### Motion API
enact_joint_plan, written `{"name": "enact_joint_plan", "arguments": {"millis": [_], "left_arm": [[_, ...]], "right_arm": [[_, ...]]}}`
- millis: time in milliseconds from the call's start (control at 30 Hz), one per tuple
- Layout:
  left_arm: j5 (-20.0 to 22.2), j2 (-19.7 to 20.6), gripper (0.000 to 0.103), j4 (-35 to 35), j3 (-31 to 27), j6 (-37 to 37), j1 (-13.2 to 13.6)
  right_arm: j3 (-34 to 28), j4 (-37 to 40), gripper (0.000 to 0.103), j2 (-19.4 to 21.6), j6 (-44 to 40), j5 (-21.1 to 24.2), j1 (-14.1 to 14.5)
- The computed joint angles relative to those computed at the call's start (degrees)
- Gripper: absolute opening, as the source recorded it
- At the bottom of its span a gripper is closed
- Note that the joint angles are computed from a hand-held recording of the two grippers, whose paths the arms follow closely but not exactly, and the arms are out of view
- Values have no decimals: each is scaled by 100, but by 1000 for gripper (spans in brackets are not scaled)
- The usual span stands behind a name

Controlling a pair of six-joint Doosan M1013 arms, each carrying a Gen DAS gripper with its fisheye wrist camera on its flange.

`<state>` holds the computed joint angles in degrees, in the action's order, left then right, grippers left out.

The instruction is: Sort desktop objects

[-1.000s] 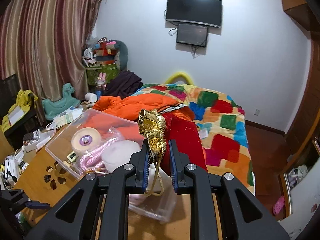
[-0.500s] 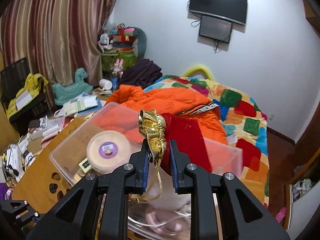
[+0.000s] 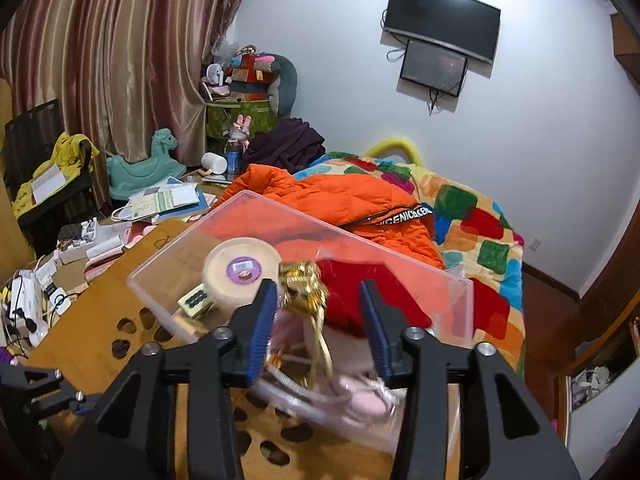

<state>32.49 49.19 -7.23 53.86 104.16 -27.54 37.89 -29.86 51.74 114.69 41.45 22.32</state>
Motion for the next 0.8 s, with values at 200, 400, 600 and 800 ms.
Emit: {"name": "enact_joint_plan", "arguments": {"millis": [200,400,600,800], "left_arm": [[-76,-75,24,-9,146,-53,18],[-248,-192,24,-98,391,-53,40],[-412,-288,24,-133,591,-130,56],[-465,-337,24,-98,682,-233,45]], "right_arm": [[897,-43,43,-468,231,-477,97],[1752,507,45,-857,127,-841,204],[2310,1444,45,-1047,-419,-1012,278],[2488,2257,45,-1030,-1023,-979,315]]}}
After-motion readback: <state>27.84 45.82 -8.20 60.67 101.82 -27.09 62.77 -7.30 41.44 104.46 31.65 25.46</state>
